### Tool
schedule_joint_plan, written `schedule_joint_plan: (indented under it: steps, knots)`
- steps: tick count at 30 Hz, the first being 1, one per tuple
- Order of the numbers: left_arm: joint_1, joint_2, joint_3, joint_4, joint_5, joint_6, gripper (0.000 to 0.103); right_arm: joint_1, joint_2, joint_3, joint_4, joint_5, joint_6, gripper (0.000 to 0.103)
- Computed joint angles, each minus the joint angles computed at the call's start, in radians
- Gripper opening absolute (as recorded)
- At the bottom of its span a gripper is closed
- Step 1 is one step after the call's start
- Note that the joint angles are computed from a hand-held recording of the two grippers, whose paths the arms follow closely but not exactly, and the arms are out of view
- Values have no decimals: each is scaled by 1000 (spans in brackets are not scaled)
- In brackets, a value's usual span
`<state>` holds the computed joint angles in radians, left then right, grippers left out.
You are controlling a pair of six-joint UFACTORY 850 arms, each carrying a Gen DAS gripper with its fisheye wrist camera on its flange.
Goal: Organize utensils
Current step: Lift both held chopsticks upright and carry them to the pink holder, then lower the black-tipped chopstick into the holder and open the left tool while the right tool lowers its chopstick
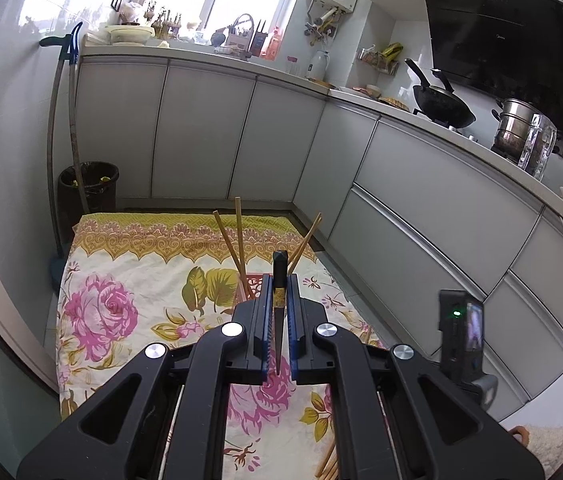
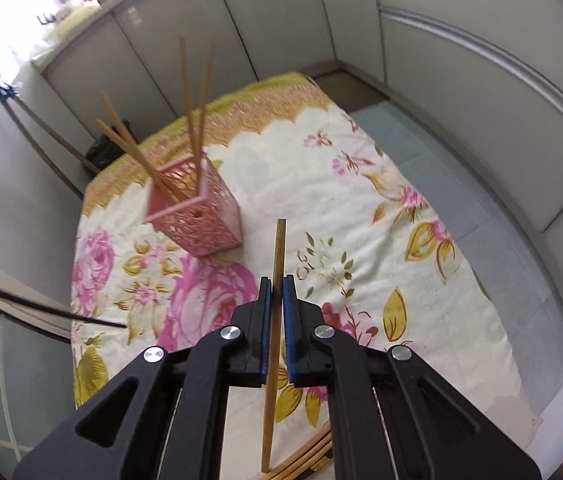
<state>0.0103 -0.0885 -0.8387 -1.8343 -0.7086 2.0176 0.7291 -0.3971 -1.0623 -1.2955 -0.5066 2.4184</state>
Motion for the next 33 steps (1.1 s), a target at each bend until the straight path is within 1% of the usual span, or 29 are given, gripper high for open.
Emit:
schedule_joint_plan:
  steps: [2, 4, 7, 13, 16, 19, 22, 25, 29, 31, 33]
  knots:
    - [5, 13, 9, -6, -8, 5, 6, 51, 28, 19, -88, -69, 53, 6]
    - [7, 25, 17, -14, -12, 10, 6, 85, 56, 41, -160, -123, 89, 6]
    - [7, 41, 30, -37, -18, 31, 6, 133, 96, 79, -219, -183, 127, 6]
    - [-20, 50, 24, -83, -9, 47, 6, 174, 167, 127, -272, -247, 160, 6]
    - [-53, 43, 4, -145, 19, 86, 6, 179, 204, 148, -298, -268, 175, 6]
    - [-97, 29, -19, -270, 52, 183, 6, 180, 238, 165, -323, -293, 184, 6]
    - [-143, -6, -60, -386, 79, 271, 6, 173, 263, 174, -345, -314, 179, 6]
    - [-193, -55, -106, -548, 113, 412, 6, 157, 284, 181, -374, -319, 186, 6]
    - [-232, -144, -187, -673, 171, 513, 6, 134, 298, 193, -416, -318, 206, 6]
    - [-246, -194, -227, -712, 204, 548, 6, 119, 297, 196, -438, -310, 223, 6]
    - [-255, -248, -268, -705, 243, 540, 7, 99, 293, 200, -467, -295, 252, 6]
